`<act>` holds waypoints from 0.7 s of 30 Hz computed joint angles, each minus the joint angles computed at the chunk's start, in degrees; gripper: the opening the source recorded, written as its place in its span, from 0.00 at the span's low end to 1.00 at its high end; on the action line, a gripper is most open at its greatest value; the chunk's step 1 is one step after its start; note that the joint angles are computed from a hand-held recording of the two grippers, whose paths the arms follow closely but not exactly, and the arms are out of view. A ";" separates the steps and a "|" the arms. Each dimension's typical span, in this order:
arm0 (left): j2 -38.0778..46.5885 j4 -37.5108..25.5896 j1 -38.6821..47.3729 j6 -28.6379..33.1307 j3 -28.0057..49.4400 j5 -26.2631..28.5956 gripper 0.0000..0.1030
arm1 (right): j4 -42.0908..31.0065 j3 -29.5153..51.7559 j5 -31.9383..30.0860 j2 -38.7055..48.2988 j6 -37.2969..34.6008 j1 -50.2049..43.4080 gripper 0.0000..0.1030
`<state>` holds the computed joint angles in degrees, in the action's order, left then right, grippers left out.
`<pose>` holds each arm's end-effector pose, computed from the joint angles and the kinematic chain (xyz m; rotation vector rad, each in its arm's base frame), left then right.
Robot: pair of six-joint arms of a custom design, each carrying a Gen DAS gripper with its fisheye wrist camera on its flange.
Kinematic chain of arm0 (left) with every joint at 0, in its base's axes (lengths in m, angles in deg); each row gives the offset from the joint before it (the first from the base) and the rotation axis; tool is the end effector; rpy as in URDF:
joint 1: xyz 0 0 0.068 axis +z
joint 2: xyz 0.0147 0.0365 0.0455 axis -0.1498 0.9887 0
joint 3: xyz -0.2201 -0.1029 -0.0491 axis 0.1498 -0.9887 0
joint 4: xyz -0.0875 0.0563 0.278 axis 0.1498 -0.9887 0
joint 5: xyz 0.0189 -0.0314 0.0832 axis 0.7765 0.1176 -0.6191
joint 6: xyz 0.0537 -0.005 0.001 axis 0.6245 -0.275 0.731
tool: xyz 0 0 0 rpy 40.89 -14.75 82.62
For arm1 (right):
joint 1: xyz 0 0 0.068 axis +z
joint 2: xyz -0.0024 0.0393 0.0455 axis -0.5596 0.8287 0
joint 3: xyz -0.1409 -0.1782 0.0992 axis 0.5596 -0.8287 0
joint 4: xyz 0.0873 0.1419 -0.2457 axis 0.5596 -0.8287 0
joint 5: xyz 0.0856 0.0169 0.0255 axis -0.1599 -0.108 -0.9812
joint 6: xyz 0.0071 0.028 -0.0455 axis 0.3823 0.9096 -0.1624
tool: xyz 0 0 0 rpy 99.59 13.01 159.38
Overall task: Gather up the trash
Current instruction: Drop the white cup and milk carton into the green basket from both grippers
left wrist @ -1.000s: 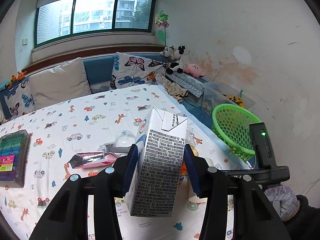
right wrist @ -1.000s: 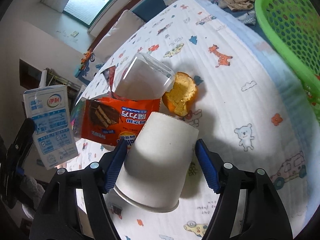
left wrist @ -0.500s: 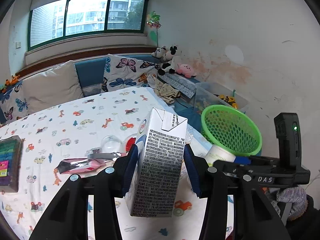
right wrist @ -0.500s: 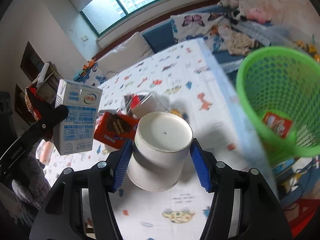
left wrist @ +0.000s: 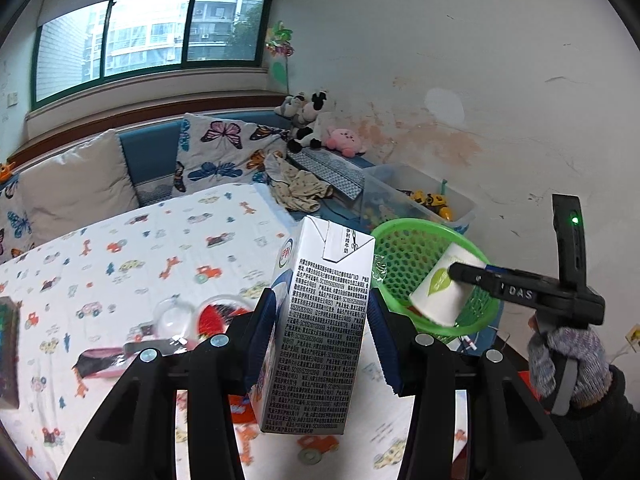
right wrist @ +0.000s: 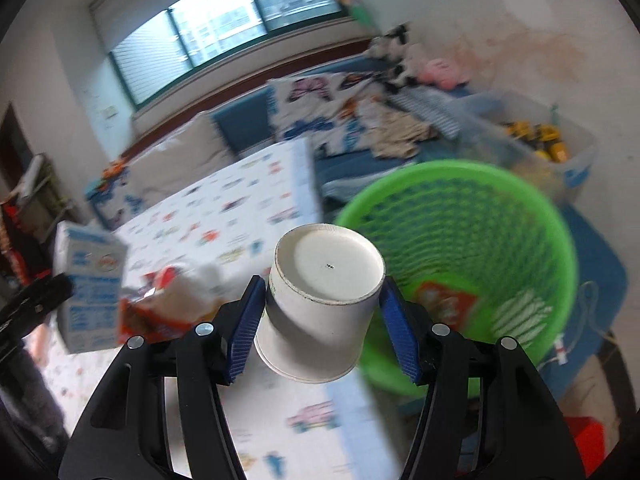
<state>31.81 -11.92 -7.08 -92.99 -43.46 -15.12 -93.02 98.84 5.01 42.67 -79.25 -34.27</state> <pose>0.1343 -0.0003 0.2774 -0.0808 2.1883 -0.1641 0.2874 0.0153 0.2441 -0.3879 2.3100 0.5044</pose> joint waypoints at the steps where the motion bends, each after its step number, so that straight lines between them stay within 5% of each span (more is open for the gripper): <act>1: 1.06 0.74 -0.81 -0.51 0.20 -0.25 0.44 | 0.72 0.25 0.74 0.70 -0.33 -0.63 0.58; 13: 17.16 10.65 -14.35 -6.12 5.17 -7.59 0.44 | 5.83 3.75 2.93 10.90 -2.25 -6.84 0.58; 21: 28.57 16.43 -19.83 -7.56 9.56 -9.63 0.44 | 5.50 3.25 1.08 10.36 -3.04 -9.01 0.66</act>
